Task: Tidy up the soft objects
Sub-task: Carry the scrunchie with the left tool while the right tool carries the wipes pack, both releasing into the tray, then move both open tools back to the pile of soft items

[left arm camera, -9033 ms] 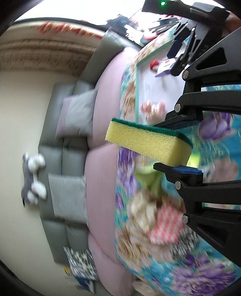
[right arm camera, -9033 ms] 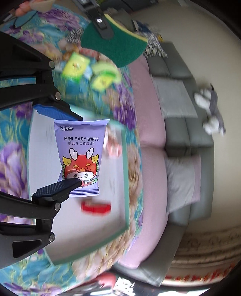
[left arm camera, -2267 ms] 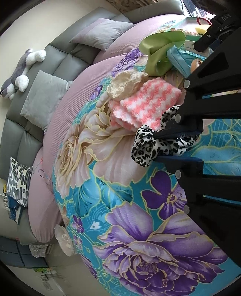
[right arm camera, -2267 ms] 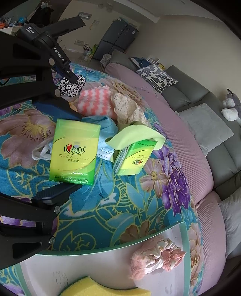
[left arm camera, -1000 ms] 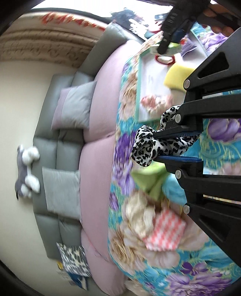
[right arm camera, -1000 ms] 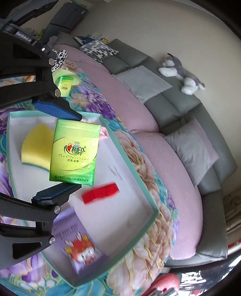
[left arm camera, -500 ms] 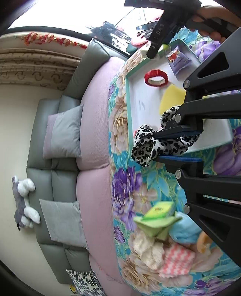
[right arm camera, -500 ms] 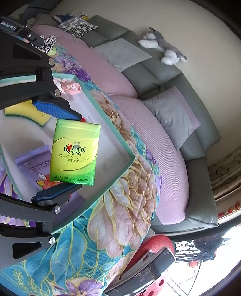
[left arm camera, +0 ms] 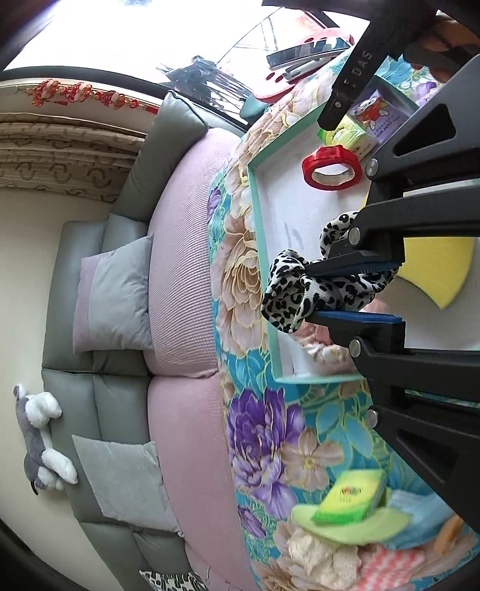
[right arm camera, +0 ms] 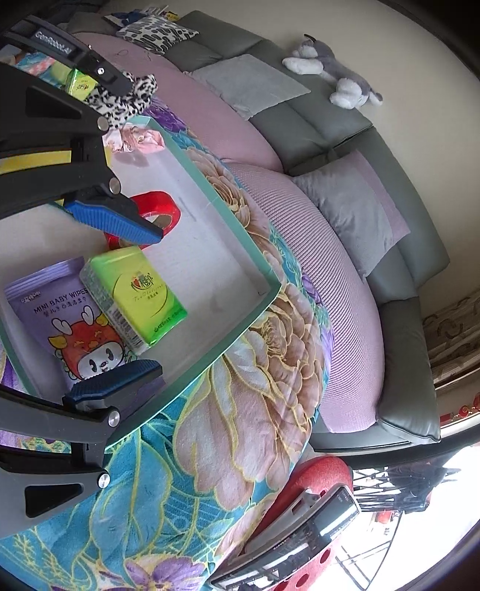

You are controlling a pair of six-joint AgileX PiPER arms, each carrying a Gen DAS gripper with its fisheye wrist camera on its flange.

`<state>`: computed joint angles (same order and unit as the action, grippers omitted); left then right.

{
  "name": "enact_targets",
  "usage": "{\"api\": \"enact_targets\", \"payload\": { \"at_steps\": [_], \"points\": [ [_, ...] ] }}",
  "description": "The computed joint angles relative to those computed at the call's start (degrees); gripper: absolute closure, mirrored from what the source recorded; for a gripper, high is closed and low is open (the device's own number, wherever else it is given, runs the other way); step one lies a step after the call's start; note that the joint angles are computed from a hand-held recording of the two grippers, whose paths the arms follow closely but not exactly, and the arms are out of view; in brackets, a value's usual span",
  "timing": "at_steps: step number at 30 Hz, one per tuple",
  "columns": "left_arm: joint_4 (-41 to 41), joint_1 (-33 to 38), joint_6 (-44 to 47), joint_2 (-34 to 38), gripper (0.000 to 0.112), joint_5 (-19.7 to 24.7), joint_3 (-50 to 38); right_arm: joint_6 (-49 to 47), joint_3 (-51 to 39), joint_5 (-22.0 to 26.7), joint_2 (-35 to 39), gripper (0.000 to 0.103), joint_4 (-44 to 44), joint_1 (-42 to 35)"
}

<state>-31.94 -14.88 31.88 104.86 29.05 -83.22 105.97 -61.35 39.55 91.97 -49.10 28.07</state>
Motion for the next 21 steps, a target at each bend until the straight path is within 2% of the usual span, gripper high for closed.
{"api": "enact_targets", "payload": {
  "at_steps": [3, 6, 7, 8, 10, 13, 16, 17, 19, 21],
  "points": [
    [-1.2, -0.5, 0.7, 1.1, 0.094, -0.8, -0.4, -0.7, -0.7, 1.2, 0.1, 0.035, 0.1, 0.4],
    [-1.3, -0.7, 0.9, 1.9, 0.088, 0.1, -1.2, -2.2, -1.4, 1.4, 0.6, 0.035, 1.1, 0.4],
    [-1.2, -0.8, 0.7, 2.0, 0.080, 0.4, -1.4, -2.6, -1.6, 1.5, 0.7, 0.035, 1.3, 0.5],
    [-1.2, -0.8, 0.7, 1.9, 0.067, 0.4, -1.3, -2.9, -1.9, 1.9, 0.9, 0.035, 1.4, 0.6],
    [-2.5, -0.4, 1.2, 1.4, 0.056, -0.1, -0.8, -3.4, -2.3, 2.4, 0.9, 0.035, 1.6, 0.9],
    [-3.1, 0.9, 0.3, 1.0, 0.053, 1.1, -1.1, -4.3, -2.7, 2.9, 1.0, 0.035, 2.0, 1.1],
    [4.1, 1.4, -7.4, 0.5, 0.041, 1.3, -1.6, -6.5, -3.7, 3.7, 1.2, 0.034, 3.6, 1.3],
    [6.6, 1.4, -10.0, 0.3, 0.037, 1.3, -1.6, -7.7, -4.2, 3.8, 1.4, 0.033, 4.4, 1.4],
    [11.3, 1.6, -14.3, -0.3, 0.036, 1.2, -1.5, -10.3, -5.5, 4.7, 2.0, 0.025, 5.9, 1.8],
    [14.0, 2.1, -16.7, -0.9, 0.035, 0.7, -1.0, -12.0, -6.8, 6.3, 2.6, 0.013, 6.7, 2.3]
  ]
}}
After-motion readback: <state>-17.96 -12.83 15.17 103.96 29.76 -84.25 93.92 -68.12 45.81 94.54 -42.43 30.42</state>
